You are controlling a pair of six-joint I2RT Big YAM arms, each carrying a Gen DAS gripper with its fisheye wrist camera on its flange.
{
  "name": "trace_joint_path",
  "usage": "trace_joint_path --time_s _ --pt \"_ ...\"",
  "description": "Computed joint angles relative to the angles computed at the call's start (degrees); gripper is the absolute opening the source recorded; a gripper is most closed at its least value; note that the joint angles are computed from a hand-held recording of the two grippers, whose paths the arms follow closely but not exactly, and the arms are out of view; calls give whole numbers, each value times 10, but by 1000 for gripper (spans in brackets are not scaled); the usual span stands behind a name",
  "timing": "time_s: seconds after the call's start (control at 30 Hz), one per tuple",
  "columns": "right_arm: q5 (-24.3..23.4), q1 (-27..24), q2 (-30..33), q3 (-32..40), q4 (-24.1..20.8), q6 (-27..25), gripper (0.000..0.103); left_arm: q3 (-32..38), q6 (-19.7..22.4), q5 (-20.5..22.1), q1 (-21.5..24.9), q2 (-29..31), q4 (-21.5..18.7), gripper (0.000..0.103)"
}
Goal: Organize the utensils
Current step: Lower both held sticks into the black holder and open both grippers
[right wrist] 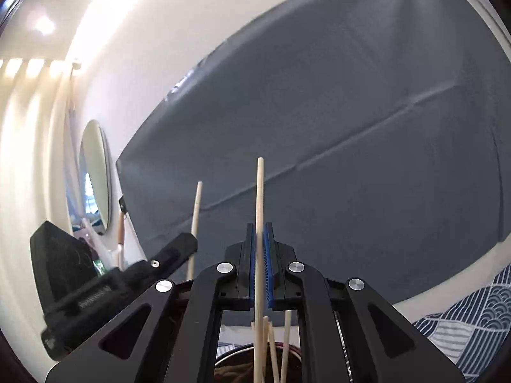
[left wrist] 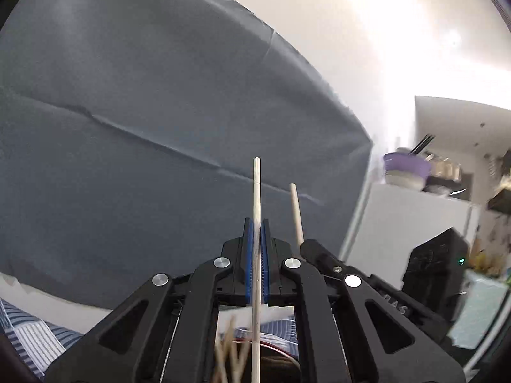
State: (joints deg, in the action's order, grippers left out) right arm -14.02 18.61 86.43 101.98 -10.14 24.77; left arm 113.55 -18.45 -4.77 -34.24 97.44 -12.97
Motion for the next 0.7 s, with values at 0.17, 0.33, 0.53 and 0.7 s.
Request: trace_joint_path --time_s 0.17,0.33,0.53,0.7 --pt "9 4 24 23 -31 -10 5 11 -13 -6 3 19 -3 5" --pt "5 4 27 22 -34 -7 5 -6 -20 1 4 6 4 5" --pt "2 5 17 9 -35 -27 6 -27 -29 -4 4 -4 20 5" --pt "77 19 9 13 -42 -40 92 -50 -23 -52 -3 -13 69 79"
